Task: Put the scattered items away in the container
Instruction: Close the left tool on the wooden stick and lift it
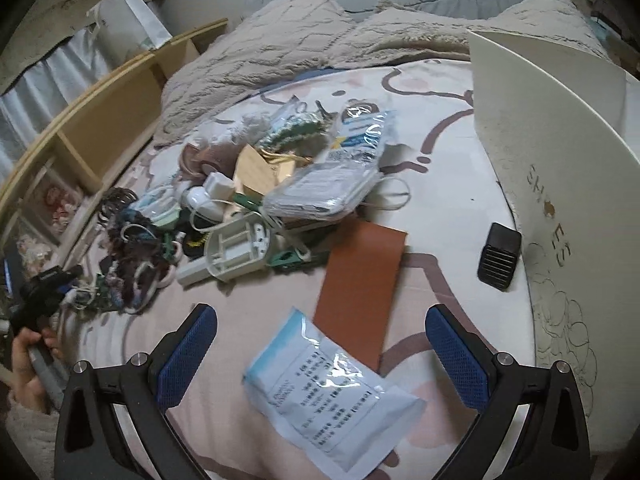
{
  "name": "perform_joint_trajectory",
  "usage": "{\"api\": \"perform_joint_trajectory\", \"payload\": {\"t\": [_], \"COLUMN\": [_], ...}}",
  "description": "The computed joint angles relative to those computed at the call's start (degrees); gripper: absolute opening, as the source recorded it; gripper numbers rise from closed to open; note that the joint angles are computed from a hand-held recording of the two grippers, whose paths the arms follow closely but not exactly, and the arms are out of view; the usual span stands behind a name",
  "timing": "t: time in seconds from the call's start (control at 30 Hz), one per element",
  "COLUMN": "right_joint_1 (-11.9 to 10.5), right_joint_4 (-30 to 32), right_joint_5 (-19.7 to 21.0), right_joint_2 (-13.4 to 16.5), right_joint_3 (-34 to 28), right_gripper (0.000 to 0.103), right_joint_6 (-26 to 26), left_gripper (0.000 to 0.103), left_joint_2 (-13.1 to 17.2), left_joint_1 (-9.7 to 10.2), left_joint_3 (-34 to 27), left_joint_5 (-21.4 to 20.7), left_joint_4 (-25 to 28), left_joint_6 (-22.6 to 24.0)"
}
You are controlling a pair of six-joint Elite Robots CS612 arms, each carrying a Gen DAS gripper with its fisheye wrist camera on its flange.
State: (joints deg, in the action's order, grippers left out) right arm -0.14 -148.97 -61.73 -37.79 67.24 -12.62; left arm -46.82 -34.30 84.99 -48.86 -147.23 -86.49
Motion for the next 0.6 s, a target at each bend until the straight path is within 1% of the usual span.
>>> {"api": "perform_joint_trajectory", "payload": {"t": [0.13, 0.2, 0.23, 0.33, 0.4, 0.5, 0.57, 0.6], "right_joint_1": [0.6, 0.8, 0.9, 1.2, 1.4, 1.7, 1.7, 1.7], "right_joint_4": [1.9, 3.9, 4.8, 6.4, 6.6, 7.0, 7.0, 6.9], "right_joint_5": [-3.5, -4.2, -4.2, -4.6, -5.2, -5.8, -6.2, -6.3], "right_joint_2": [0.1, 0.3, 0.3, 0.3, 0.2, 0.2, 0.1, 0.0], "right_joint_3": [-0.4, -0.8, -0.9, -0.9, -0.8, -0.7, -0.5, -0.3], "right_gripper": [0.103, 0.103, 0.103, 0.103, 0.103, 0.103, 0.103, 0.103], "right_joint_6": [-2.3, -3.8, -4.4, -6.2, -7.4, -8.4, -8.7, -8.7], "left_gripper": [0.02, 0.02, 0.02, 0.019, 0.019, 0.019, 0.018, 0.018], "left_joint_2": [-0.5, -0.7, -0.8, -0.8, -0.6, -0.2, 0.1, 0.2], "left_joint_1": [-0.18, -0.43, -0.68, -1.41, -1.79, -2.25, -2.52, -2.65], "left_joint_3": [1.0, 1.8, 2.2, 2.3, 2.5, 3.1, 3.6, 3.6], "left_joint_5": [1.5, 3.0, 4.2, 7.6, 9.1, 9.8, 9.3, 9.3], "left_joint_4": [-0.9, -2.2, -3.8, -5.6, -8.5, -15.0, -21.0, -22.3], "left_joint_6": [-2.3, -2.9, -2.7, -0.3, 2.1, 6.8, 10.4, 11.5]}}
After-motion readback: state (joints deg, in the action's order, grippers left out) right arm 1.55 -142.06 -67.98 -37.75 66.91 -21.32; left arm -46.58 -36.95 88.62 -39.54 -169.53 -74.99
